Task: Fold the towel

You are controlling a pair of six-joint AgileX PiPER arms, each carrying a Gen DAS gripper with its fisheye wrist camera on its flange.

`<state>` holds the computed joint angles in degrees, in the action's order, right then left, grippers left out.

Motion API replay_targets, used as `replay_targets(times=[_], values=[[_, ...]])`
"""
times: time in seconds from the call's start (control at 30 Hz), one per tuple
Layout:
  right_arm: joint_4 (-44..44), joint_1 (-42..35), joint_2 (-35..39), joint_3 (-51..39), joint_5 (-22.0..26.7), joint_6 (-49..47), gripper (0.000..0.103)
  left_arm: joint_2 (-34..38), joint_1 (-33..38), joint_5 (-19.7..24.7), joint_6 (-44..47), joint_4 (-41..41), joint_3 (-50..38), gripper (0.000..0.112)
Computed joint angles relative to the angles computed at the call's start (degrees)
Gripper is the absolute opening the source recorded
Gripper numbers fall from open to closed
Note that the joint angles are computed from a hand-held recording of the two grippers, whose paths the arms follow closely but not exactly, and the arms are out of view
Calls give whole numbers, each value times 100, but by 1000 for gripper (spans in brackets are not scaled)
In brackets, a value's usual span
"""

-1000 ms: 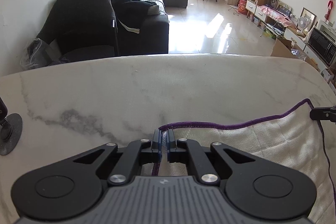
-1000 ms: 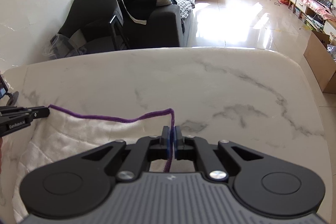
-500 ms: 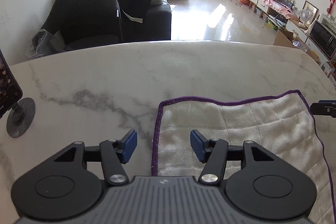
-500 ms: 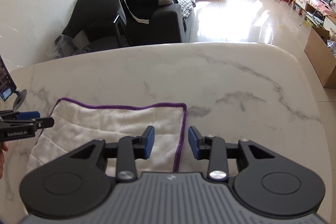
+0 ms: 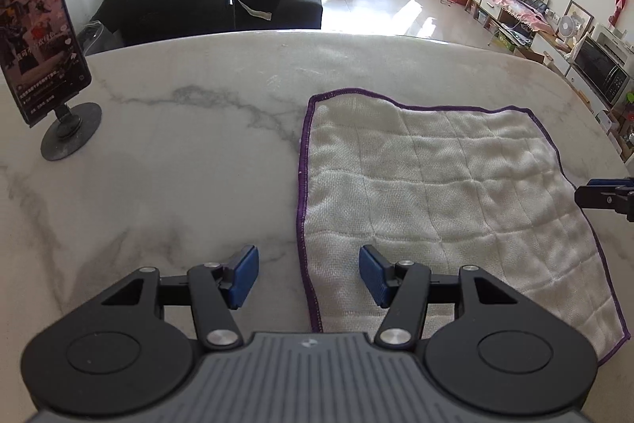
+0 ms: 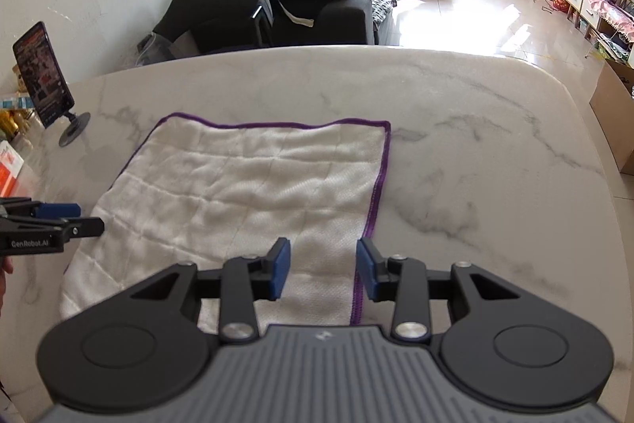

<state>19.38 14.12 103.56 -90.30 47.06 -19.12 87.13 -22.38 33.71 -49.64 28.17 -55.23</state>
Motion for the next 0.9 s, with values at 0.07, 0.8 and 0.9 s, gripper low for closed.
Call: replay_targets(times=[0.07,0.8,0.9], values=[[55,29,-181,260,-65,-84,40,-154,-118,15,-230,136,189,57],[780,1565,-1048,1520,-210,-950,33,-1646,-809,347,-2036,1080,1522,57],[752,1827,-990,1443,-201,-966,33,-1787,-811,394,-2079,1093,1609,57]])
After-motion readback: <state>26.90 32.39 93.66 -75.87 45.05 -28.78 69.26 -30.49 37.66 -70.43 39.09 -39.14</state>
